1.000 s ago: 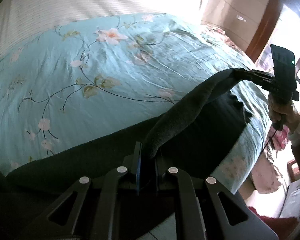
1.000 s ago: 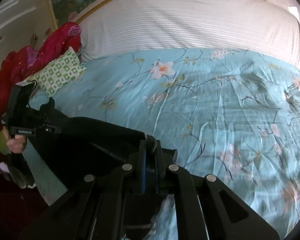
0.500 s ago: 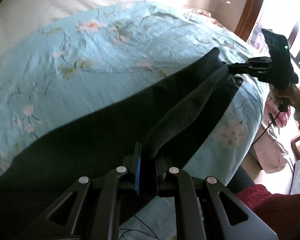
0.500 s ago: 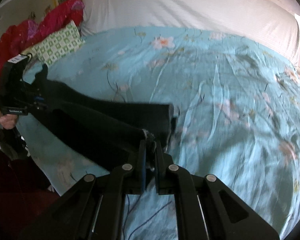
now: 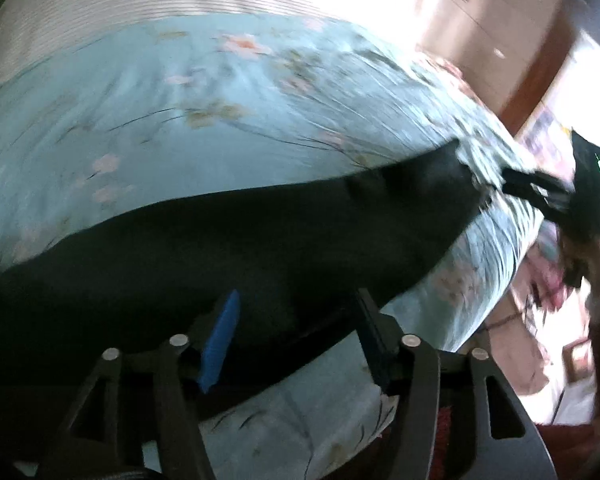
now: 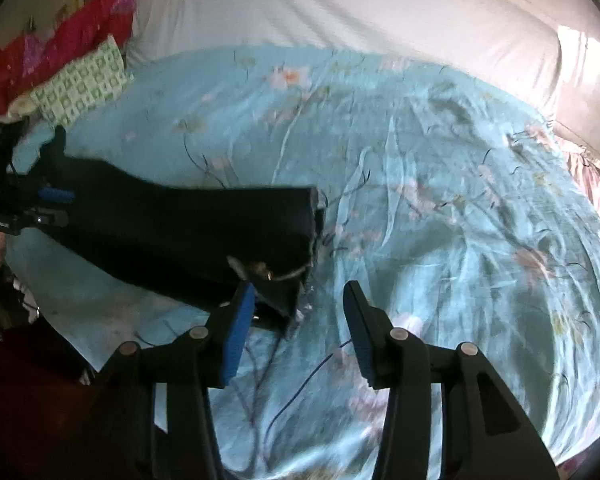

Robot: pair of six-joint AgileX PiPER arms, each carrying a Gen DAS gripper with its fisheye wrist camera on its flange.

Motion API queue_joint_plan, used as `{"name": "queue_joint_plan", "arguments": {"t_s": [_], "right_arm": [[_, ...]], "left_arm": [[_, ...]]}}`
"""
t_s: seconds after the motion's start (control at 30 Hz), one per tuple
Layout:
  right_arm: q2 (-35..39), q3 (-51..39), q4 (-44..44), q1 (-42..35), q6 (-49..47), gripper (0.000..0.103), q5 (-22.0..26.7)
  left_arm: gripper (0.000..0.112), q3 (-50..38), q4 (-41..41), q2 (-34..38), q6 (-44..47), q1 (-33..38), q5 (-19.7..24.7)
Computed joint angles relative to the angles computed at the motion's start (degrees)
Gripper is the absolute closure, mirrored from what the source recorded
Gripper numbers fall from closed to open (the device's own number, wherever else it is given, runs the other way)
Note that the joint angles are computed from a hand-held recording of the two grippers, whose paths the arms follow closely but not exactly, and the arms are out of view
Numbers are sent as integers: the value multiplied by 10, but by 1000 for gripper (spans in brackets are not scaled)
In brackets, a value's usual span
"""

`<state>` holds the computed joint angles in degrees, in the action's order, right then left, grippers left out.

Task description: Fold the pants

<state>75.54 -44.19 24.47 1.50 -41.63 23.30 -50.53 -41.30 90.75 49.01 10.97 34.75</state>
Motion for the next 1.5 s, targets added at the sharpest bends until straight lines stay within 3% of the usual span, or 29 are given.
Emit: {"name": "queue_joint_plan", "arguments": {"t_s": [0.13,0.23,0.37,0.57,0.77,0.9,1.0,1.07,1.2,1.27,1.33,1.5], "right_arm": [[-13,6,62,38,-22,55,-11],[17,-8,113,92,-46,55,-27],[88,-48,180,175,-86,55,-44],[219,-159,303,233,-220,55,-2],[334,-292,269,314,-186,55,35],[394,-363,235,367,-156,55,51],[449,-434,129,400,-56,55,55],[484,-479,50,415,17,55,60],[528,-540,-7,417,78,55,85],[537,-556,-3,412,85,57,91],[532,-554,5,407,81,57,88],[552,-587,-20,413,85,57,95]], "left_arm": [[46,-6,13,-21,-37,80,41],[30,-39,50,-16,-92,135,72],[30,-104,109,12,-167,181,94],[30,-237,260,92,-349,180,128],[30,-339,361,165,-466,174,163],[30,-376,388,200,-493,172,179],[30,-377,404,209,-503,169,179],[38,-380,414,217,-510,166,176],[57,-381,406,228,-496,176,171],[79,-372,382,225,-476,189,161],[93,-360,353,218,-451,202,151],[104,-307,320,181,-412,212,116]]}}
